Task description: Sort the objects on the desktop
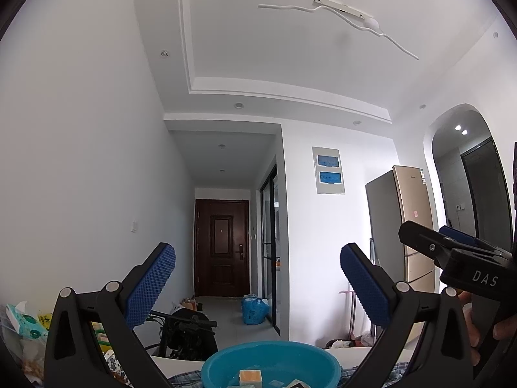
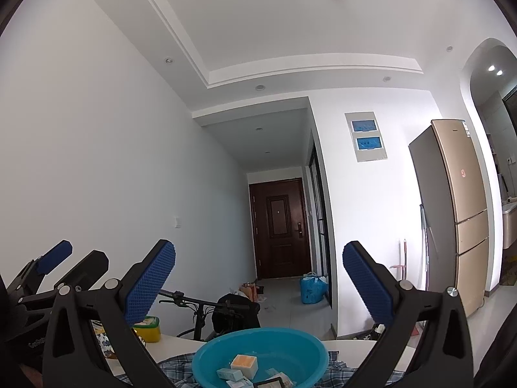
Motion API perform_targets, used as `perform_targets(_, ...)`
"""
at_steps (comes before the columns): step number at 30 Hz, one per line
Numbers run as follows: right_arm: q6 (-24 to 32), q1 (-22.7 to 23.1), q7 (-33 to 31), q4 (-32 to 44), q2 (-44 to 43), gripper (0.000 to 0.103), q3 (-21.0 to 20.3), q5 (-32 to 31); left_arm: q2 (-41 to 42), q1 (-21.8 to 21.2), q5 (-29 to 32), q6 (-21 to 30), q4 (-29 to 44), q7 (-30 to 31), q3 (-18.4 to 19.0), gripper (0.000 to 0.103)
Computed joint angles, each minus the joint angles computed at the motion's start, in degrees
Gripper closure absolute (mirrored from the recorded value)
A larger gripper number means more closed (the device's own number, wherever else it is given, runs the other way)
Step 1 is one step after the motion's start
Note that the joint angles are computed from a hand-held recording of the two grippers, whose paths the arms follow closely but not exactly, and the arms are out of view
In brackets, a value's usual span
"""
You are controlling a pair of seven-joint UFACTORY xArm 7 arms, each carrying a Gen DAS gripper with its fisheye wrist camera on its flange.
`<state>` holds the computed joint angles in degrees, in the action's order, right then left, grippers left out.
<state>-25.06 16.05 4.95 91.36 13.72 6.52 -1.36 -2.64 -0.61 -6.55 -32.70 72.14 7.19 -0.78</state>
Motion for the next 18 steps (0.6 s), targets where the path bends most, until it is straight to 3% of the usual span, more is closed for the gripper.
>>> perform_targets(5, 2.6, -3.5, 5.3, 1.3, 0.4, 0.0, 2.8, -5.1, -0.2, 0.0, -0.6, 0.3, -0.2, 1.2, -0.1, 0.0)
perform_targets(10, 4.7, 4.2, -2.2, 0.8, -0.5, 0.0, -4.3, 4.1, -0.3, -0.2, -3.4, 2.7, 0.6, 4.9, -0.7, 0.0)
perform_targets(14, 5.1, 1.6, -1.9, -0.8, -1.5, 0.0, -1.6, 2.9, -1.8, -0.1, 1.1, 1.0, -1.6, -2.6, 0.7, 0.0)
perform_targets(18, 5.8, 1.6, -2.8, -2.4, -2.5, 0.0, -1.8, 3.4, -3.0, 0.2, 2.9, 0.7, -3.5, -5.4, 0.9, 0.0)
